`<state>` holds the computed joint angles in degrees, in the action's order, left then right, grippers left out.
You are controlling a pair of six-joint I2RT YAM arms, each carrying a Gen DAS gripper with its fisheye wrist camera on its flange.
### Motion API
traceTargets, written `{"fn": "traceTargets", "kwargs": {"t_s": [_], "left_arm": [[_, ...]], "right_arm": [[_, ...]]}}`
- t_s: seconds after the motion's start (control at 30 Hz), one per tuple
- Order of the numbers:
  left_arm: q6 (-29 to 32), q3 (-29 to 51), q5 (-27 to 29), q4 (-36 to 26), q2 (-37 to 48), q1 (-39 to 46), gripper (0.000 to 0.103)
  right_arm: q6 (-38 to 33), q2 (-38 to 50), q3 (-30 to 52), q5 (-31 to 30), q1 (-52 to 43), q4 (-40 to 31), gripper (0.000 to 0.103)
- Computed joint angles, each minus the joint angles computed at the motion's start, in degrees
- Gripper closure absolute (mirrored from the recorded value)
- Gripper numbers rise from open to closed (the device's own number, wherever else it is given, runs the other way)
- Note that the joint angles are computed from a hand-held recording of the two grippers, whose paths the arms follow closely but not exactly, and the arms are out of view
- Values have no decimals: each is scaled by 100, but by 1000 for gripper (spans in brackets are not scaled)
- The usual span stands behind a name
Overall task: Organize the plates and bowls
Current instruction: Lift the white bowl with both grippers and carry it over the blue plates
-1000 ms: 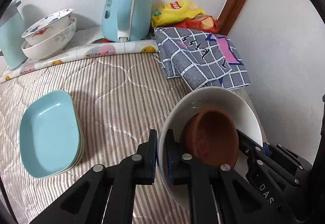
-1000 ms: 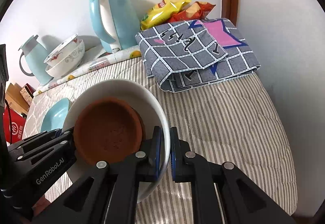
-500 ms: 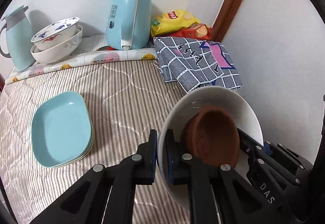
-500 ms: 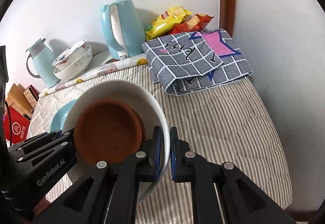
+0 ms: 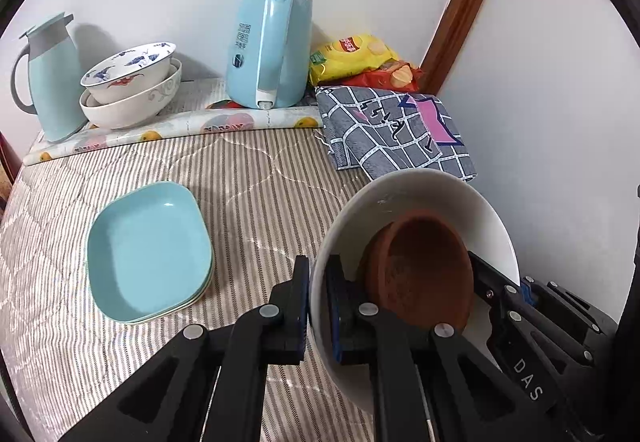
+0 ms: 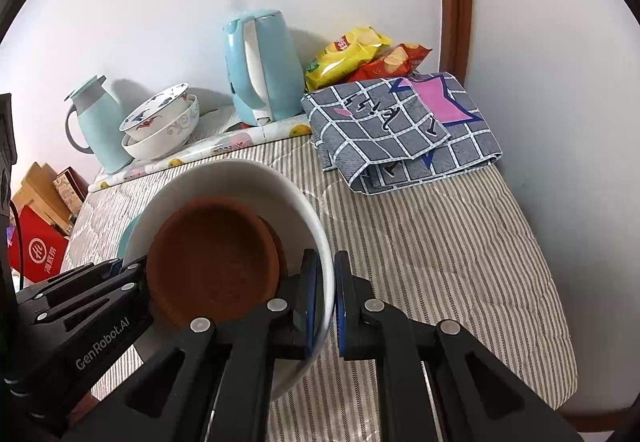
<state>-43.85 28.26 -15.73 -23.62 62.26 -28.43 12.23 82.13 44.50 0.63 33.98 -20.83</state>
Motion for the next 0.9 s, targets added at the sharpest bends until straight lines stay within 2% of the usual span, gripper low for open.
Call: {"fn": "traceTargets", "kwargs": {"t_s": [0.47,0.9], "left_arm": [[357,-216,108,-449,-802,406,94],[1146,-501,689,-774,-1613,1721,94]], "right_arm": [[371,-35,74,346,606,-44,95],[695,548,601,534,1279,-14,95]]}}
